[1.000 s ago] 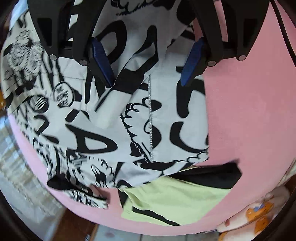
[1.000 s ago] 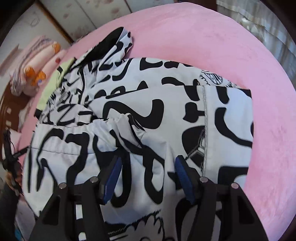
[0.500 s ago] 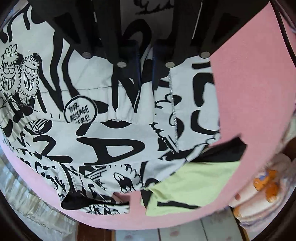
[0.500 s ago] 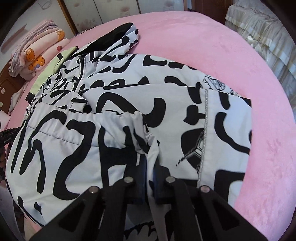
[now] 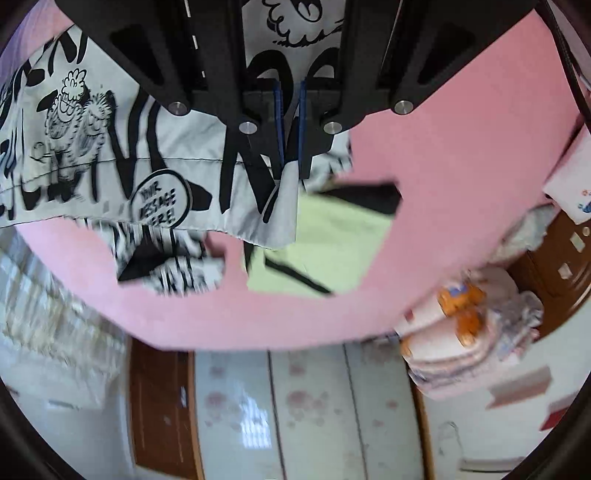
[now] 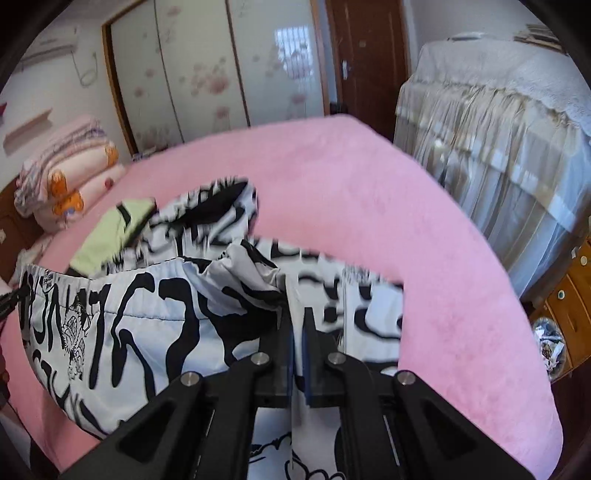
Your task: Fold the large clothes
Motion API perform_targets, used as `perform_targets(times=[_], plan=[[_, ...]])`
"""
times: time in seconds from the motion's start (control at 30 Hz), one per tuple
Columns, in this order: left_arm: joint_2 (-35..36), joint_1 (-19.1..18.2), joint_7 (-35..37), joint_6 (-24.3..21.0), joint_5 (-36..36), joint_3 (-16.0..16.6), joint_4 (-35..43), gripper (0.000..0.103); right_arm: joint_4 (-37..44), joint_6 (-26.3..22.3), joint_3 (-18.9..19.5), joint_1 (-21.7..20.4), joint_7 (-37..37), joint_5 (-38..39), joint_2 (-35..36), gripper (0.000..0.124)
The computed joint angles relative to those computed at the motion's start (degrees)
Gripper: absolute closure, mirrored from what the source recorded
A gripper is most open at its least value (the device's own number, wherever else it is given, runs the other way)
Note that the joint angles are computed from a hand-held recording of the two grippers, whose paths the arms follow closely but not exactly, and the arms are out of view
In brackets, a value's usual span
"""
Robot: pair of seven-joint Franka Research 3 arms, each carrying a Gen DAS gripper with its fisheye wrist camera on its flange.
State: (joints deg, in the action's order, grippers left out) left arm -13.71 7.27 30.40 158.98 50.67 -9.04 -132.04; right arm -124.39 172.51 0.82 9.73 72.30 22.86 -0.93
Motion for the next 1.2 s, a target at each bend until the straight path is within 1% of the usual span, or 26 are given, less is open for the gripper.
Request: perform_targets(times=[0.1, 0.17, 0.2, 0.27, 0.33, 0.37, 0.43, 0.47, 0.53, 0.57, 0.63, 0.7, 0.73, 0.8, 0.83, 0.87, 0.9, 0.93, 0.97, 1.0, 1.03, 1.07, 1.1, 1.13, 1.2], plan=[[3.79, 1.18, -3.82, -1.53, 3.99, -0.86, 5.36, 0.099, 3.63, 3.20, -0.01, 0.01, 2.97, -2.20, 2.16, 0.121], [8.04, 0.75, -5.80, -3.31, 6.41, -0.54, 9.73, 0.099, 8.31, 3.40, -0.94, 0.65, 7.92, -6.91, 5.90, 0.121], [10.68, 0.17, -6.35, -4.42, 7.23, -0.08, 12.16, 0.099, 10.87, 3.06, -1.97, 1.43, 10.86, -9.77, 8.11, 0.121], [16.21, -1.23, -6.40, -6.33, 7.41, 1.10, 16.67, 0.099, 16.13, 1.97, -6.53, 5.09, 19.01, -18.00, 13.07, 0.121], [21.86, -2.65, -5.30, -7.57, 6.43, 2.45, 20.85, 0.099, 21.92, -0.78, -9.69, 7.50, 24.15, -22.29, 18.59, 0.121], [25.72, -3.27, -3.46, -8.62, 4.60, 2.91, 23.71, 0.099, 24.96, -2.70, -10.53, 8.03, 25.71, -23.49, 21.47, 0.121], [31.04, -4.30, -1.11, -9.56, 2.27, 4.03, 27.25, 0.099, 30.38, -6.59, -11.58, 8.60, 27.74, -25.43, 26.73, 0.121], [33.39, -4.90, -0.01, -10.07, 1.69, 4.68, 28.68, 0.099, 34.50, -9.95, -12.11, 8.81, 28.59, -26.48, 30.55, 0.121], [36.95, -6.95, 0.87, -11.11, 2.61, 6.37, 30.67, 0.099, 39.50, -14.31, -11.60, 8.05, 29.64, -26.82, 35.47, 0.121], [38.47, -8.01, 0.44, -10.81, 3.57, 7.48, 31.31, 0.099, 41.38, -15.53, -11.44, 7.71, 29.88, -27.17, 37.52, 0.119], [40.15, -9.39, -0.88, -9.15, 4.12, 9.50, 31.90, 0.098, 41.68, -13.93, -11.87, 8.02, 30.48, -28.60, 39.24, 0.116], [40.48, -10.03, -2.38, -6.75, 3.90, 10.99, 31.07, 0.098, 42.66, -11.85, -12.55, 8.40, 31.11, -29.61, 41.02, 0.115], [40.69, -10.08, -2.79, -5.57, 3.55, 11.45, 30.84, 0.098, 43.40, -11.71, -12.11, 8.00, 30.89, -29.25, 41.69, 0.113], [40.70, -10.09, -3.60, -3.00, 3.29, 12.41, 29.92, 0.098, 44.16, -11.42, -9.95, 6.13, 29.50, -27.10, 42.42, 0.109], [40.62, -10.25, -3.82, -2.30, 3.24, 12.80, 29.64, 0.097, 44.19, -11.18, -8.80, 5.06, 28.45, -25.87, 42.48, 0.109], [39.85, -10.51, -4.05, -2.12, 3.23, 13.14, 28.81, 0.095, 43.57, -10.63, -7.68, 4.08, 27.37, -24.57, 42.13, 0.108], [39.57, -10.52, -3.78, -2.33, 2.82, 13.20, 28.64, 0.090, 43.59, -11.04, -6.87, 3.40, 26.42, -23.42, 41.96, 0.103], [39.18, -10.32, -3.06, -2.71, 2.02, 13.02, 28.47, 0.087, 43.79, -11.90, -6.21, 2.87, 25.56, -22.37, 41.81, 0.102], [38.53, -9.82, -1.67, -3.62, 0.43, 12.51, 28.20, 0.078, 44.39, -13.65, -5.64, 2.36, 24.80, -21.35, 41.67, 0.098], [37.62, -9.06, 0.22, -4.61, -1.87, 11.68, 27.78, 0.067, 45.44, -16.37, -4.87, 1.48, 23.71, -20.25, 41.48, 0.093], [36.36, -7.89, 2.40, -5.13, -4.98, 10.59, 26.93, 0.062, 45.85, -18.73, -5.03, 1.64, 23.72, -19.87, 40.95, 0.092], [34.81, -6.93, 3.53, -4.56, -7.19, 10.07, 25.53, 0.054, 45.57, -20.64, -5.81, 2.16, 24.29, -20.14, 39.91, 0.091], [33.00, -6.21, 3.88, -3.22, -8.95, 9.71, 23.64, 0.053, 43.77, -20.90, -6.48, 2.71, 24.87, -20.64, 38.06, 0.091], [31.12, -5.75, 4.14, -2.11, -10.22, 9.48, 21.69, 0.053, 41.25, -19.92, -6.29, 2.71, 24.67, -20.59, 35.93, 0.091], [27.55, -5.67, 3.71, -0.70, -10.87, 9.45, 18.47, 0.052, 34.81, -15.66, -5.71, 2.92, 23.42, -20.70, 30.90, 0.091]])
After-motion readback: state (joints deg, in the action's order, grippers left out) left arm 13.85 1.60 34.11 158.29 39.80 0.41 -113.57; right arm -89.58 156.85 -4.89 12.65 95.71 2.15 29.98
